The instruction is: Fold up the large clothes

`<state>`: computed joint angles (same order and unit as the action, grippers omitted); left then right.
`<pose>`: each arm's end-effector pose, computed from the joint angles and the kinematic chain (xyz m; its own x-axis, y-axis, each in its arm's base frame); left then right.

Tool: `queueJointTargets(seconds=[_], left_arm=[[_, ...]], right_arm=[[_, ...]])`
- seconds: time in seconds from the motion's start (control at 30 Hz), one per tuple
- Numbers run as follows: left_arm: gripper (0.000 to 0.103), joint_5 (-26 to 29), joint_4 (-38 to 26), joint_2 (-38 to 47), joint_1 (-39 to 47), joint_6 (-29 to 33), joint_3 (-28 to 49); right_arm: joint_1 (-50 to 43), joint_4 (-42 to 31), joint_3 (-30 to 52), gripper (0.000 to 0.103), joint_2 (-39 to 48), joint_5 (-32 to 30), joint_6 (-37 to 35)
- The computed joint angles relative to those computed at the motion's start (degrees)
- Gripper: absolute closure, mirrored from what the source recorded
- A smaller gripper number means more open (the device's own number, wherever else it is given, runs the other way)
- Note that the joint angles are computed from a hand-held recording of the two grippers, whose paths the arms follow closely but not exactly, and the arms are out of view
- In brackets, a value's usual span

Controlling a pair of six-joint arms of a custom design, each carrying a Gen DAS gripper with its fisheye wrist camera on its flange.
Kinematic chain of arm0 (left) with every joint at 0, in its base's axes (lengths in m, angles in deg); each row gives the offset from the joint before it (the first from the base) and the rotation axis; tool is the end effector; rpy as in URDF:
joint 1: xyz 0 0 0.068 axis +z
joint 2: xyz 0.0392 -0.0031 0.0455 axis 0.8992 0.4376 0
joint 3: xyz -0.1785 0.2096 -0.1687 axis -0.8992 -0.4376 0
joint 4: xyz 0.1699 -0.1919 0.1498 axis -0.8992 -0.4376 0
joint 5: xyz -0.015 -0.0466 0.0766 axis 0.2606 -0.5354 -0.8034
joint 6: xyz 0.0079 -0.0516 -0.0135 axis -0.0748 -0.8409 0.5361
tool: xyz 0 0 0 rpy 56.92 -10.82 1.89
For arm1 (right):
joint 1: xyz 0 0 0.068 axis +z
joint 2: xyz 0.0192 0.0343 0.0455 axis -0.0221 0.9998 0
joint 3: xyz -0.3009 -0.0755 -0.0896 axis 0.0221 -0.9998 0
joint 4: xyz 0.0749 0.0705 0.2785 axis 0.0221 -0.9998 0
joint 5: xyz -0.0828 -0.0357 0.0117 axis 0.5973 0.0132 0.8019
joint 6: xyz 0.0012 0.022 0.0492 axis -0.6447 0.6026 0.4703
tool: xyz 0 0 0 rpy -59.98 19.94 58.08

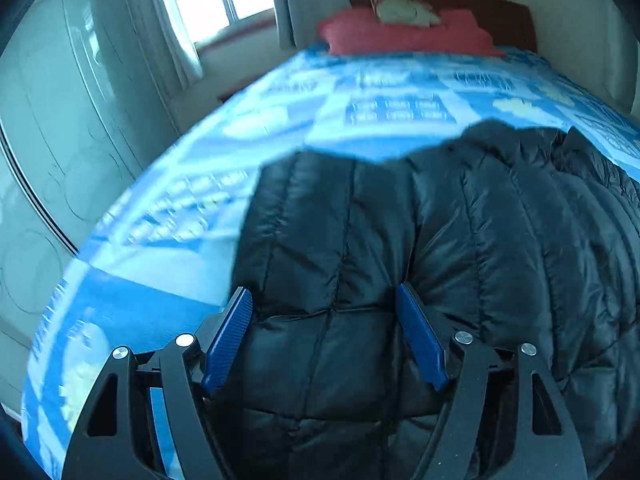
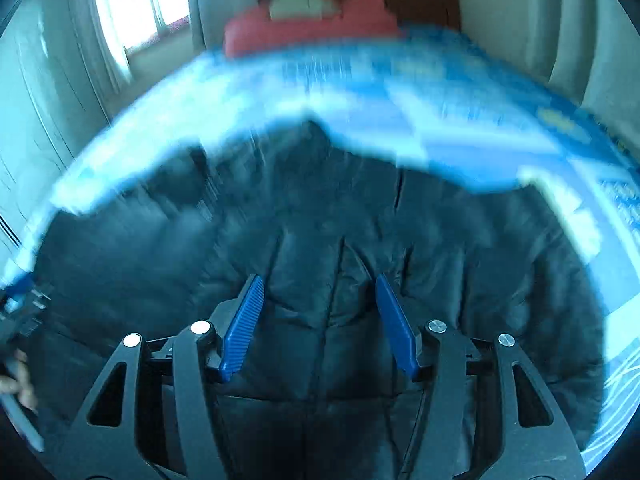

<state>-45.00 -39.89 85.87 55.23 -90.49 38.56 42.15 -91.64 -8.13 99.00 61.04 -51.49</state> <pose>0.1779 -0.0157 0.2041 -0.7548 0.0252 -0.6555 -0.1345 0.9721 0.1922 0.2151 0.1844 0.1833 -0.7618 0.0343 -0.6468 -0.0228 0.9966 0.0797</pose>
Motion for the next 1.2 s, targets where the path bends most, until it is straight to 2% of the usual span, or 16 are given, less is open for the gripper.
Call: queueJointTargets(seconds=[0.1,0.2,0.33,0.4,0.47,0.5,0.53,0.57,0.67,0.77,0.8,0.9,0.97,1.03,1.1,1.2], left_arm=[[0.029,1.64,-2.68,-0.77,1.06,0.01,1.52],[0.031,-0.94,-8.27,-7.21,-2.51,-4.95,3.04],[0.031,-0.04,-6.35,-10.88,-10.36,-10.52,3.34],[0.031,-0.79,-2.95,-6.85,-14.95,-12.72,3.34],[0.03,-0.84,-1.47,2.0,-17.26,-13.49,4.32],[0.03,-2.55,0.19,7.0,-18.45,-12.91,4.01],[0.029,-6.38,1.14,9.12,-20.47,-13.59,3.96],[0.029,-7.17,0.46,8.93,-21.09,-13.78,4.19],[0.029,-7.22,-4.42,1.92,-22.99,-14.78,4.7],[0.029,-11.18,-8.34,-8.9,-24.99,-16.07,1.94],[0.029,-9.74,-8.45,-9.5,-22.91,-15.7,1.26],[0.027,4.89,-3.67,-2.59,-10.29,-12.16,-0.92],[0.026,4.57,-3.66,-1.43,-10.35,-12.12,-0.06],[0.027,0.86,-7.56,-4.43,-14.02,-13.75,1.06],[0.027,-1.47,-14.47,-13.15,-18.12,-15.9,1.12],[0.027,-3.95,-28.67,-27.97,-23.5,-20.59,1.5]], right_arm=[[1.51,-2.5,1.15,0.044,-0.35,2.48,1.04],[4.26,-4.51,0.71,0.044,-4.59,4.25,4.51],[7.88,-2.13,2.5,0.044,-3.56,6.25,2.55],[8.06,-0.86,4.96,0.043,0.48,3.81,1.28],[6.85,-1.94,7.38,0.043,5.14,0.84,1.75],[6.63,-0.45,7.21,0.042,6.9,0.75,1.42],[6.91,0.14,6.98,0.042,7.05,1.35,1.2],[7.17,-0.71,7.07,0.042,6.37,1.64,1.2],[10.0,-4.52,5.26,0.042,0.33,4.31,2.44],[13.57,-8.6,1.6,0.042,-4.67,11.03,5.94],[13.0,-9.92,0.6,0.042,-4.63,10.86,7.43],[8.57,-1.21,-5.91,0.039,-6.38,3.66,7.17],[7.86,-2.4,-5.39,0.039,-8.0,2.34,6.8],[8.84,-5.37,-5.51,0.039,-11.35,2.31,8.61],[12.84,-11.25,-6.77,0.039,-18.01,5.42,12.63],[22.8,-25.4,-8.19,0.039,-27.35,11.54,24.51]])
